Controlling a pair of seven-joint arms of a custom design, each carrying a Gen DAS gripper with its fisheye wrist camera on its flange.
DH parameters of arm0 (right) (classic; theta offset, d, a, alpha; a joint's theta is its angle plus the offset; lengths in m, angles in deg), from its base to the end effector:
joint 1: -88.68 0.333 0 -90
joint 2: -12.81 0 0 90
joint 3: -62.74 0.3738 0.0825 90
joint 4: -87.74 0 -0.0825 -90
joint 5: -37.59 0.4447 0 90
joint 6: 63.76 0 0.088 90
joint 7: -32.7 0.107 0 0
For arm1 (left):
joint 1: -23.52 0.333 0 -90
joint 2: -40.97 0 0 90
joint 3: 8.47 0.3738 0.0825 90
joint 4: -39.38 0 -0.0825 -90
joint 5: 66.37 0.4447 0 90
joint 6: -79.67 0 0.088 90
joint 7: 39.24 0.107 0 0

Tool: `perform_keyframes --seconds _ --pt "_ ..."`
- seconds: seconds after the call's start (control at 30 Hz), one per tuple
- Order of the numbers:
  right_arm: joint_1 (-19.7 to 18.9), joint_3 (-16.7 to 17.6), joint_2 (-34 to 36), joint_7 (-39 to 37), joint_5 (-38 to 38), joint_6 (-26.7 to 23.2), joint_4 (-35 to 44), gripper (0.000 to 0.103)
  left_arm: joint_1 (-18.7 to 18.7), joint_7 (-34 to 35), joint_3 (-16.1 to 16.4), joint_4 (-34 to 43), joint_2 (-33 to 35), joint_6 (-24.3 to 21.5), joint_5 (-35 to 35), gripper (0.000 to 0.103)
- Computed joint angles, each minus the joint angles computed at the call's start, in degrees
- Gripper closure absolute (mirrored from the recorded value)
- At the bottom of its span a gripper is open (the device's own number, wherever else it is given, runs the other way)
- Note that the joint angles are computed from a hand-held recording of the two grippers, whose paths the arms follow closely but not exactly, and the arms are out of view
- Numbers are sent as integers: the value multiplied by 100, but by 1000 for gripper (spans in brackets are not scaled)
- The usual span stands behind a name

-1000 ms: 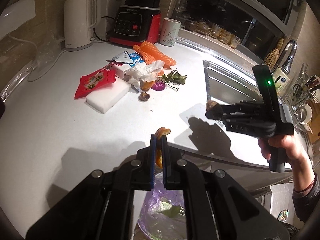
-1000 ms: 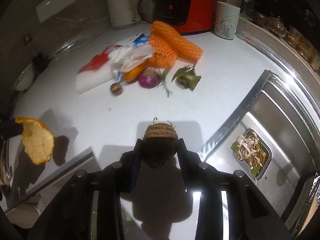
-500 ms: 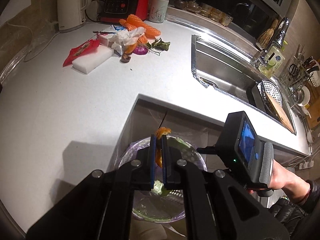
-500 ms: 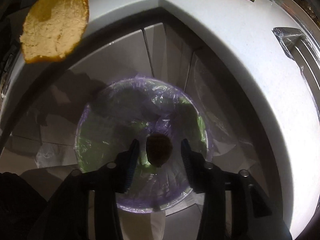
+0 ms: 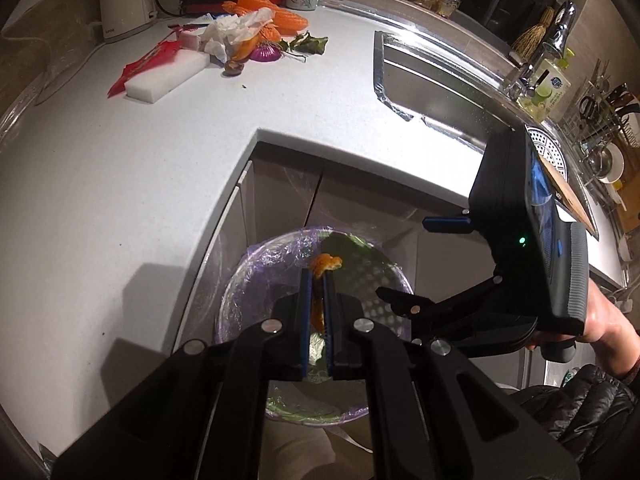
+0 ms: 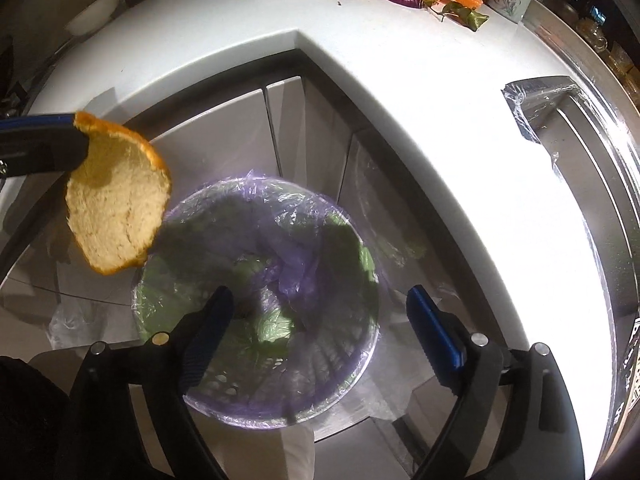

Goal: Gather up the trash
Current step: 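Open the left gripper to drop the bread crust into the bin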

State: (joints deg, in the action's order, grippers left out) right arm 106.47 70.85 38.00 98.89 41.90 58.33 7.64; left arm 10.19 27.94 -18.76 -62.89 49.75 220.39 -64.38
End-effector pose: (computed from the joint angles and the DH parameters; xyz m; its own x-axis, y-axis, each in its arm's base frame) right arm 0.7268 0.3319 0.5245 0.7281 -0.6854 -0.0046 -0.6511 -0.6895 -0.3172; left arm 0.6555 -0.2783 0.5593 -0.0715 -0.9795 0.1881 -0.8874 -0.0236 -0.4603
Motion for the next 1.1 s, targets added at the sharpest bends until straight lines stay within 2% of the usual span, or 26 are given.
perform_keyframes --seconds 0.43,0.73,0.8,0.83,0.87,1.1 --pt "-27 -78 -57 111 -145 -42 -32 15 0 425 -42 -25 200 -121 -416 98" --pt "-8 -107 -160 216 -272 -49 -149 11 18 727 -50 91 654 -516 -717 96" --pt "2 -118 -173 244 -319 -73 -169 11 31 721 -51 185 805 -718 -850 85" --pt "6 -121 -181 254 -338 -79 -180 11 4 644 -32 197 835 -762 -836 63" --pt "8 -123 -188 262 -355 -82 -191 11 -36 541 -1 179 838 -730 -766 47" --pt "19 -128 -199 366 -399 -37 -176 11 -127 483 29 122 615 -421 -457 27"
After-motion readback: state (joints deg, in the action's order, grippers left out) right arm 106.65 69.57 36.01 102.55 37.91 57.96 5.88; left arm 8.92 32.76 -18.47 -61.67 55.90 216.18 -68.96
